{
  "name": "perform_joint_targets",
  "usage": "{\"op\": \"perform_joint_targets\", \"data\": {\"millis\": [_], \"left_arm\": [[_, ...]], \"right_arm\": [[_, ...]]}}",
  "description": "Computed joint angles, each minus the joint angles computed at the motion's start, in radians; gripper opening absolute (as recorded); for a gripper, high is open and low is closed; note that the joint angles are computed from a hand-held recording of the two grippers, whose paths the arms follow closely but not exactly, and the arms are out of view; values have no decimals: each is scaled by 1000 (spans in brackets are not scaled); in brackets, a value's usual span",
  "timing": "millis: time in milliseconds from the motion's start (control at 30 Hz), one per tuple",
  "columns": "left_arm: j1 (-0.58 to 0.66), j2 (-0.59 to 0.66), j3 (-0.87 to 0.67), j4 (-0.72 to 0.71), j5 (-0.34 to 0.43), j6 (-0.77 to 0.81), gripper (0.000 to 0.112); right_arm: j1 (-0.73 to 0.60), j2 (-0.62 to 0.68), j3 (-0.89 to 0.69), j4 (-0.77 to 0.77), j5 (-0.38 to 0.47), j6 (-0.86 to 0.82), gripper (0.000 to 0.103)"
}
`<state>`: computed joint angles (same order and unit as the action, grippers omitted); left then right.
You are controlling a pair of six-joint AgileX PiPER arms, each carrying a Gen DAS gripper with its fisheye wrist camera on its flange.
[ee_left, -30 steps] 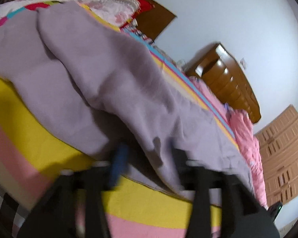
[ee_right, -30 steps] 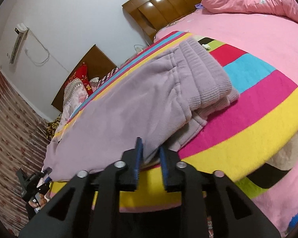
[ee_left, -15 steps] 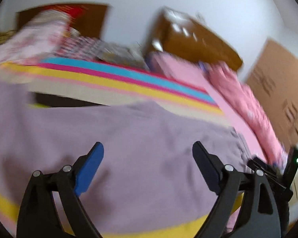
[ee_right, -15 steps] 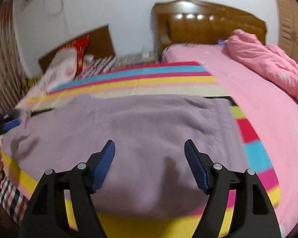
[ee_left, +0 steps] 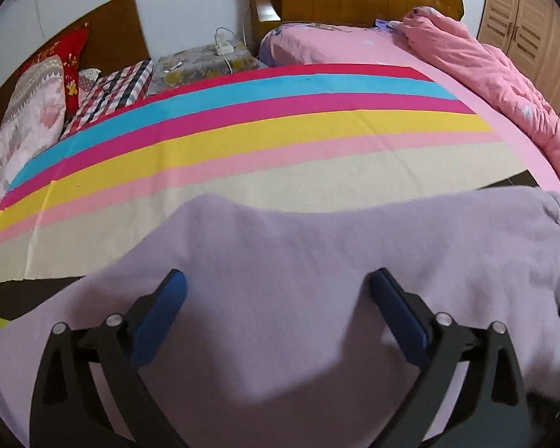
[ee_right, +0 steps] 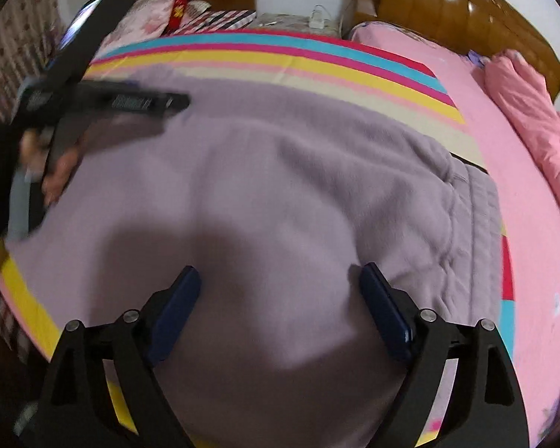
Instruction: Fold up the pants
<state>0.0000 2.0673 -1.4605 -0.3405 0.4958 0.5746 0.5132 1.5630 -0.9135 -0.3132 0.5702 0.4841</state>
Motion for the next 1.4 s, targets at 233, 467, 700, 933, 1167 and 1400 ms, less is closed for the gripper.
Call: {"op": "perform_joint_targets", "data": {"millis": [233, 467, 700, 933, 1167, 1400], "left_arm": [[-3, 12, -27, 14, 6, -21, 102], [8, -15, 5, -10, 3, 3, 102], [10, -12, -2, -23, 7, 4, 102], [198, -150, 125, -498, 101, 382, 95], [827, -304, 291, -873, 431, 828, 101], [1271, 58, -157, -662, 439, 495, 100]], "right_arm": [[28, 24, -112, -12, 49, 43, 85], [61, 210, -253, 1, 63, -15, 92], [32, 119, -134, 68, 7, -69, 93], [174, 95, -165, -234, 64, 393, 93], [338, 98, -209, -417, -17, 579, 93], [487, 424, -740, -115, -22, 156, 93]]}}
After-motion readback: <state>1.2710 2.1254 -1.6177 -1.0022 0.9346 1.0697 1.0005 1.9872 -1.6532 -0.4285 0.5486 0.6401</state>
